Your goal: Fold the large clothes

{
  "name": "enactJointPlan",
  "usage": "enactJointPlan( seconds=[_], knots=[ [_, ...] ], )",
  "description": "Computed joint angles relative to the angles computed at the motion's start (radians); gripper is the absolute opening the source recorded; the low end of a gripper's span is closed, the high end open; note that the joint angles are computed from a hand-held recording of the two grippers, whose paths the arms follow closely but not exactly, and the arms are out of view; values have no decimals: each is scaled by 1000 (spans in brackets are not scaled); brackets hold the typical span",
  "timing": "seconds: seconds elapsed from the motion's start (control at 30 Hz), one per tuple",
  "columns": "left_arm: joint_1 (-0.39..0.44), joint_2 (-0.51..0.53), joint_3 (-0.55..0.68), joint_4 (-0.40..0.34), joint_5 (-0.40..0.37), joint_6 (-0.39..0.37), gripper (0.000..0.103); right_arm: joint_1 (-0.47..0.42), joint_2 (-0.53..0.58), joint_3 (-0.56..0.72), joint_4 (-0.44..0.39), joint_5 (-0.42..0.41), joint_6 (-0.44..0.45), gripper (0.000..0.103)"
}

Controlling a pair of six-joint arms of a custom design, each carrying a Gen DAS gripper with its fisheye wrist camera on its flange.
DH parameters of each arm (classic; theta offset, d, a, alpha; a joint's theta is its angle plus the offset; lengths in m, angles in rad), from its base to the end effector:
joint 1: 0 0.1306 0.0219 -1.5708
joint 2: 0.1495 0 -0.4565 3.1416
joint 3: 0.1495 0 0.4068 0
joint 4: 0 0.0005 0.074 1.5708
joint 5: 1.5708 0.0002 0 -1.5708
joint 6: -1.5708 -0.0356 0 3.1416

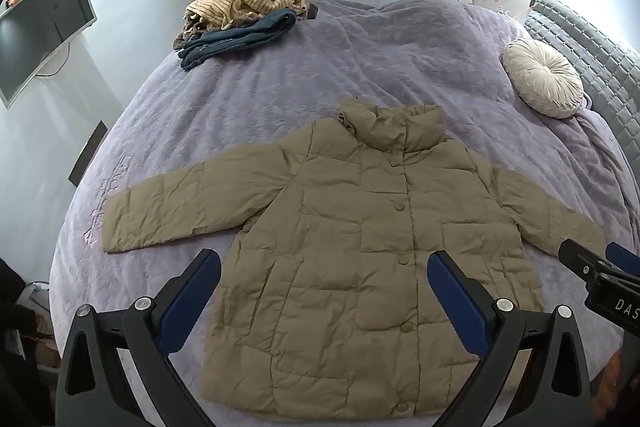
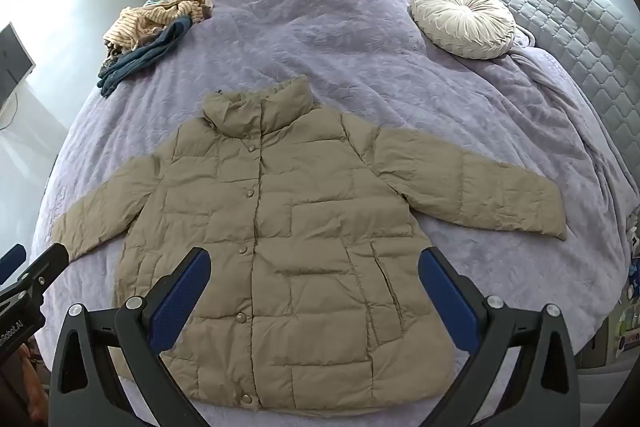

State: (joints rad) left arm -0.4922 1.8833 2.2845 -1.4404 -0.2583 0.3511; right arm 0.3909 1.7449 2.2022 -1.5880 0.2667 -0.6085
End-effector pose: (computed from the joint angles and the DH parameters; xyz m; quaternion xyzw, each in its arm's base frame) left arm 0.5810 -0.3018 0.6045 0.0337 0.9569 0.0068 0.2885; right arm 0.5382 0.2111 0.6449 0.1339 0.9584 -0.0102 0.2521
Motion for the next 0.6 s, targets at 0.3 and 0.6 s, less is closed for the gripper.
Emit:
enactJointPlan(
  seconds=[0.3,0.6],
  knots=[
    [1,-3,-6,4,0,-1,103,-2,-1,0,-2,-3,2,103],
    [6,-9,-18,10,-3,-6,103,-6,-4,-8,5,-3,6,103]
  ],
)
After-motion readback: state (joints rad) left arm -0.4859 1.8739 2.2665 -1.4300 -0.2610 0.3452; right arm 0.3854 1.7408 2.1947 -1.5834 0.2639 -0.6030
